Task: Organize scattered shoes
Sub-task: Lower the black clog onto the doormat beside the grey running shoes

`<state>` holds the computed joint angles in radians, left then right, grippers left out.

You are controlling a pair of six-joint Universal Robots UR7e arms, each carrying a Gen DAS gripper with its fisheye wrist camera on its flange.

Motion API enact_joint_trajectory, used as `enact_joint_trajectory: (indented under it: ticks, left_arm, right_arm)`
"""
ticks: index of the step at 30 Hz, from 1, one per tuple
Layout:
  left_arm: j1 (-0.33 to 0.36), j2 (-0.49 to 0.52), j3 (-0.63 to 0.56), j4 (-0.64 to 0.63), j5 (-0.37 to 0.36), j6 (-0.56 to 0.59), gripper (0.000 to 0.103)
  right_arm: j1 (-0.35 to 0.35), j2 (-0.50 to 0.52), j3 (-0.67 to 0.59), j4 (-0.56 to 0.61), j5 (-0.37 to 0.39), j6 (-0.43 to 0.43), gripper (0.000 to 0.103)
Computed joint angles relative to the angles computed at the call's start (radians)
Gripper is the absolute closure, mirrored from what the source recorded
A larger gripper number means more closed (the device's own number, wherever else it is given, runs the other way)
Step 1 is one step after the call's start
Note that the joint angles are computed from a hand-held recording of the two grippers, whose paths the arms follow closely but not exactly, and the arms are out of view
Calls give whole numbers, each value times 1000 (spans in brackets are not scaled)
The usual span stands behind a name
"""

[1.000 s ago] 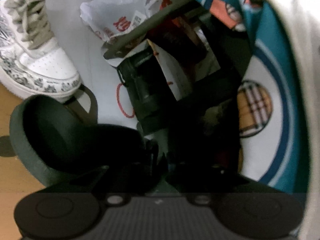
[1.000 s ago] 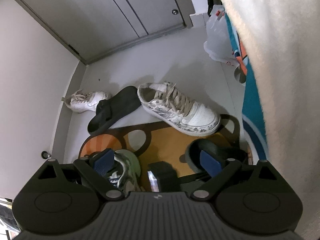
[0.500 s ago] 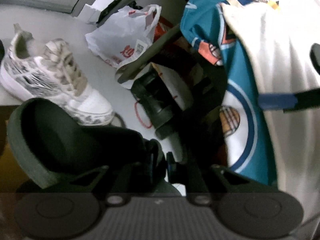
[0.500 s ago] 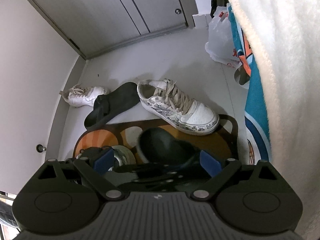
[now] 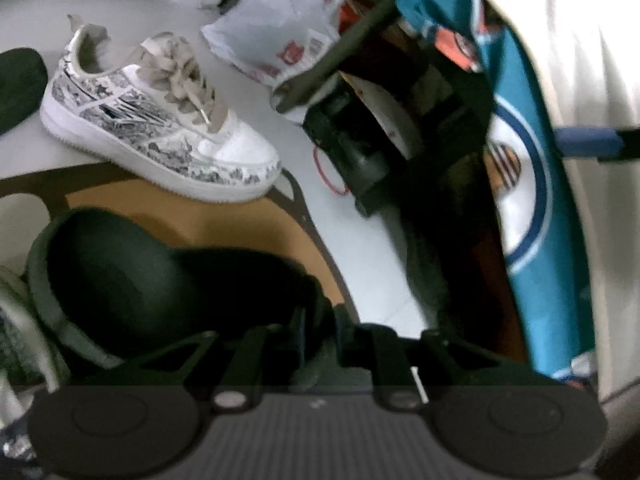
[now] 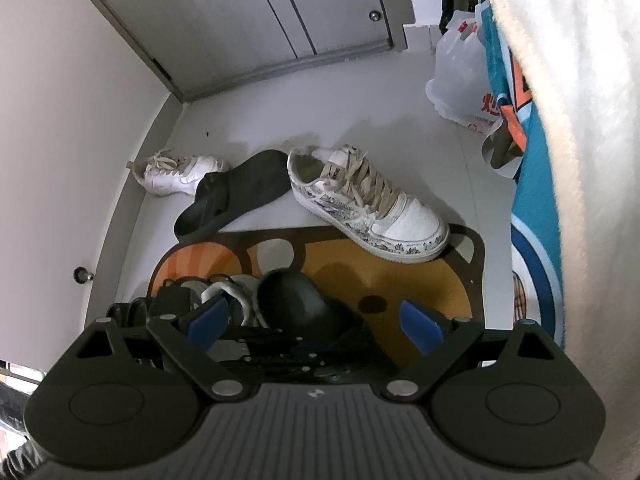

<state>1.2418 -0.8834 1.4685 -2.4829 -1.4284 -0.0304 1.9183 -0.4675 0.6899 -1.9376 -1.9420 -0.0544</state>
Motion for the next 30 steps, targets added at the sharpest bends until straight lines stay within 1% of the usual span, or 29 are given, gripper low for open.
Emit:
enact_joint_trajectory:
  ticks: [2,4,8,11,14,16,18,21,23,25,26,27,28,30]
  left_arm:
    - [-8,-7,7,12,34,-4,84]
    - [-10,-17,17,20,85,-19,81]
    - [1,-53,57,13,101,-40,80]
    - [-4,-75,80,9,116,-37,80]
    - [-11,-91,94,1,145,-42,97]
    - [-2,-94,88,0,126,-47,96]
    - [-2,-91,84,-2,140,-51,96]
    - [2,-91,92,-30,134,-54,96]
    - [2,-101,109,-45,130,-62,93]
    - [0,-121,137,-63,137,-66,90]
    - [0,-130,149,-72,139,-69,87]
    - [1,-142,163,-82,137,-77,82]
    - [4,-157,182,-96,131,-86,80]
    - [5,-179,206,-109,128,-93,65]
  right_arm:
    - [0,0,3,13,2,0,7]
    - [0,3,4,32,0,1,7]
    - [-1,6,8,61,-2,0,7]
    - [0,7,15,73,-4,-12,7]
    - [3,6,35,85,-23,-39,7]
    - [6,6,53,95,-41,-62,7]
    - [8,4,66,103,-50,-74,7]
    - [14,-3,119,81,-101,-153,7]
    - [18,-9,170,46,-145,-227,7]
    - [17,-18,224,4,-172,-295,7]
    - [14,-19,240,-1,-173,-310,7]
    - [10,-19,250,4,-167,-313,7]
    - [6,-19,259,9,-162,-316,7]
    - [-2,-14,273,20,-155,-319,6]
